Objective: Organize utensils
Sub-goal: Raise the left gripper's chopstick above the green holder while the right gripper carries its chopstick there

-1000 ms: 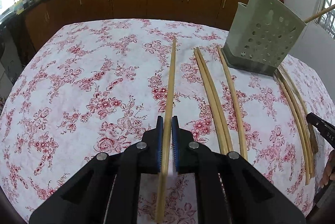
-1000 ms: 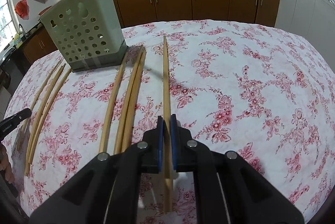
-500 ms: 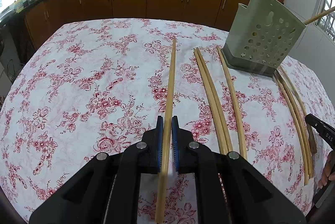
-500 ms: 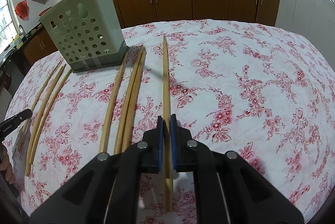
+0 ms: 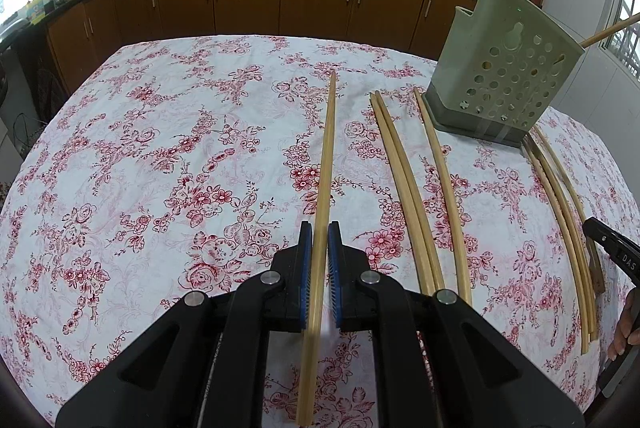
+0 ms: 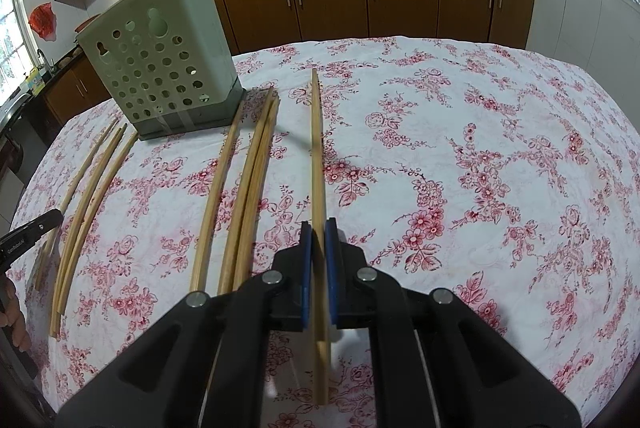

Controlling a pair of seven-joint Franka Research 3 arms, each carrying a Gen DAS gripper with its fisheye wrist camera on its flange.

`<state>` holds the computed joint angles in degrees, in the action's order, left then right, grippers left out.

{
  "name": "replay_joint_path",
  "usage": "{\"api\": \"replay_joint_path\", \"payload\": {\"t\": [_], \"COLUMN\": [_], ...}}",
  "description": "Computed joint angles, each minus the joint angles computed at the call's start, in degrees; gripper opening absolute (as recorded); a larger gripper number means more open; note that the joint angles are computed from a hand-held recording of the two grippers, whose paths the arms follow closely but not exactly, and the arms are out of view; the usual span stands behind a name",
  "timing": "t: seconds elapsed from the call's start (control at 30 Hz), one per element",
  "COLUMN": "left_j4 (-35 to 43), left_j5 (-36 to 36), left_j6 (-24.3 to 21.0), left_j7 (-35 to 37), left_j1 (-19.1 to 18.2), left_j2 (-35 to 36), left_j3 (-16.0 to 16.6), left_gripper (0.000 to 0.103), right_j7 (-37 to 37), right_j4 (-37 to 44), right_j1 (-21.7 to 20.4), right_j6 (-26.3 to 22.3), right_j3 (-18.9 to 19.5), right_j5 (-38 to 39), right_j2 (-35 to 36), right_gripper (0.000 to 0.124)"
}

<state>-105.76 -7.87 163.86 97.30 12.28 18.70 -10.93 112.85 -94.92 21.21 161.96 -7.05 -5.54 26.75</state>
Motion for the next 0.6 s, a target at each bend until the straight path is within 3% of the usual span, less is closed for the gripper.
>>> {"api": "replay_joint_path", "payload": {"t": [0.2,0.5,0.6], "left_j4": [-1.19,-3.49,-4.3], "left_j5": [2.26,5.0,0.22], "left_j6": [0.29,0.68,2.51], "left_j7": [-0.71,-1.59,2.71], "left_j1": [-0.95,-1.99,0.69], "left_j2": [-0.92,-2.94,-4.87], "left_j3": [0.99,2.22,-0.42], "left_gripper": [0.01,0.008,0.008], "right_j7": [-0.29,-3.44,-1.31], "right_j4": [-2.16,-6.09,-7.73], "right_j1": [0.89,-1.29,0.57], "right_j6": [-0.08,1.3,4.48], "right_j3": [-0.71,1.73,-0.72], "right_j5": [-1.91,0.69,-2.49], "right_j2": [-1.57,-4.75,-7.45], "right_gripper": [0.009,0.008,0.008]}}
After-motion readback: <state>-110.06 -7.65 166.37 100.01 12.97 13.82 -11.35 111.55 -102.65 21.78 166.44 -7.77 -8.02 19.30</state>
